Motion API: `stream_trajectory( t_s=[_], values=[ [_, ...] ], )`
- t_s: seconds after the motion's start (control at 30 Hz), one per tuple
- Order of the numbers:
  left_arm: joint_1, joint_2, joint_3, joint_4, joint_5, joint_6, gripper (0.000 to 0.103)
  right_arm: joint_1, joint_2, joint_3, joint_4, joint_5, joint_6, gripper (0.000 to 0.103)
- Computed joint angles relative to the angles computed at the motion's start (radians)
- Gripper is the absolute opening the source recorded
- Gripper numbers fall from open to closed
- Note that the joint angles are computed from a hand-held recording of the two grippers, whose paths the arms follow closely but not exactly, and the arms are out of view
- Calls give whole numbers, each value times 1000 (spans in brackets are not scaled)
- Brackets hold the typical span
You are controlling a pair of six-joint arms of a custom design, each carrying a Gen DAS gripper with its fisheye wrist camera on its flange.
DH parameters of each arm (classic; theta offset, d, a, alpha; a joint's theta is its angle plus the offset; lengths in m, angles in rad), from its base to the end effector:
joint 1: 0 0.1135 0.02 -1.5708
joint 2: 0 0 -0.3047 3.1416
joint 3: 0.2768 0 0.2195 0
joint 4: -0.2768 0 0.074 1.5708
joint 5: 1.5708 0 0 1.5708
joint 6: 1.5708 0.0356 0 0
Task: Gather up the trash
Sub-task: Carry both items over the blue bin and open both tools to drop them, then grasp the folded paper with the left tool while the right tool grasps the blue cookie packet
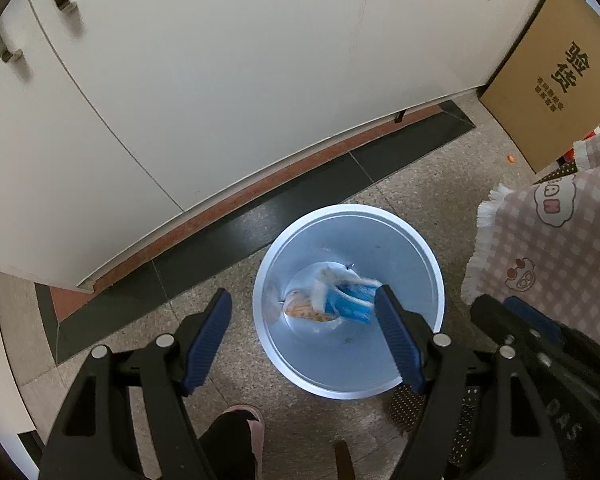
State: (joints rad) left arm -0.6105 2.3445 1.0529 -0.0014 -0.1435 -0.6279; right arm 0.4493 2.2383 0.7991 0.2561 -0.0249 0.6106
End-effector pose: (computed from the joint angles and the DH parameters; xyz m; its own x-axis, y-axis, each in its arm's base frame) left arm 0.3132 -0.2129 0.0400 -0.9521 -0.0434 -0.3027 -0.0297 0.9983 -0.0498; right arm 0.3034 0.1473 0.0499 -0.9370 0.1845 -0.2965 0.1154 0.9650 0.2356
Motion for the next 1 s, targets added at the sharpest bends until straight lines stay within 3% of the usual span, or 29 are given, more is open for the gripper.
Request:
stream_trajectory(
  t_s=[0.17, 0.37, 0.57, 0.73, 0.9, 0.97, 1.0],
  values=[
    [6, -103, -91, 55, -18, -16, 72, 62, -151, -32, -103, 108, -24, 38],
    [-20, -399, -256, 30, -91, -72, 72, 170, -412, -47, -255, 273, -20, 38],
    [-140, -736, -226, -182, -234, -109, 72, 291, -741, -33, -447, 427, 21, 40],
    [-325, -829, -61, -340, -337, -113, 73, 385, -1033, 0, -713, 608, 101, 42],
    [-544, -740, 209, -463, -406, -71, 74, 504, -1294, 87, -1145, 827, 310, 46],
    [-612, -683, 311, -493, -393, -57, 75, 618, -1365, 157, -1458, 941, 550, 48],
    [-643, -643, 377, -509, -372, -48, 75, 718, -1376, 189, -1664, 997, 759, 48]
  ],
)
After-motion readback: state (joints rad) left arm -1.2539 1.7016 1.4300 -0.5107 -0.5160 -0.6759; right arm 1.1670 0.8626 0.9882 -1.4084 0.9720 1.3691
